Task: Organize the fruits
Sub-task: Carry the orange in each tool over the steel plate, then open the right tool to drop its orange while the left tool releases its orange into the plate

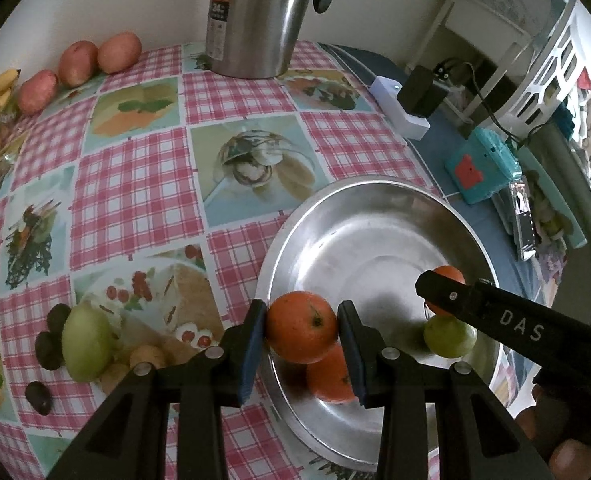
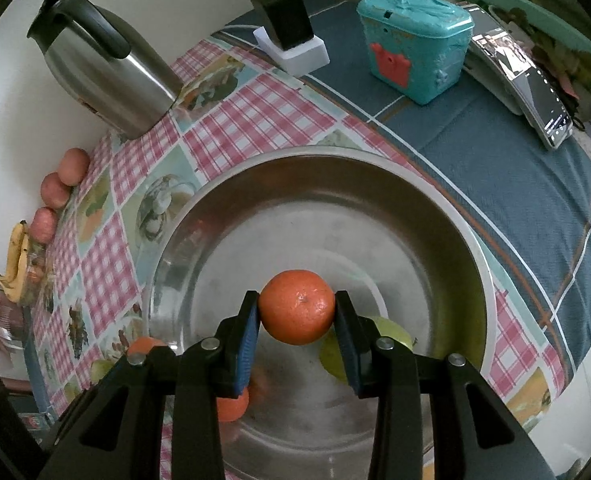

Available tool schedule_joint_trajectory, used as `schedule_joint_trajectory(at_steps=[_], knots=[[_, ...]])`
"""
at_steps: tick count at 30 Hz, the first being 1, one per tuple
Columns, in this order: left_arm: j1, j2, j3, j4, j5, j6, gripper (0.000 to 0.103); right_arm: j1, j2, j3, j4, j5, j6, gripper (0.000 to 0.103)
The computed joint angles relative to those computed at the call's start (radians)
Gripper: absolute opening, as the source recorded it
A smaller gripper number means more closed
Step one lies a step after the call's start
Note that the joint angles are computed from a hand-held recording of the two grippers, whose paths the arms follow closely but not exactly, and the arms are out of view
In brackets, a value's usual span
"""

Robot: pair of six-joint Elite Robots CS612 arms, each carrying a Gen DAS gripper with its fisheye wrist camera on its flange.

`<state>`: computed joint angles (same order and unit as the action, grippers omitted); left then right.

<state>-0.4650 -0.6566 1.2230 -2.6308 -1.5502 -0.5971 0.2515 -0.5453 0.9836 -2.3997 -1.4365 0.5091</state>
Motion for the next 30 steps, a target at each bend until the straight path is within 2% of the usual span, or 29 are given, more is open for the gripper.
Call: schedule_joint_trajectory(at_steps=[3,5,16,25,30], knots=[[0.001,-0.001,0.000,-0.006,-0.004,0.000,0.042,0.000,0.000,0.000,0.000,0.000,-0.002,0.039],[0.001,-0.002,0.002,-0.009,-0.001,0.001,0.047,0.001,0.001,-0.001,0.000,0.000,-0.003,0.039],[0.003,-0.016,0.015,-0.013,0.021,-0.022,0.050,0.002,-0.006,0.013,-0.051,0.001,-0.005,0.041],[0.021,-0.039,0.039,0.032,0.050,-0.139,0.053,0.002,-0.003,0.007,-0.045,0.000,-0.022,0.041],[0.030,-0.060,0.061,0.086,0.102,-0.212,0.057,0.007,-0.001,-0.001,-0.034,-0.004,-0.043,0.041]])
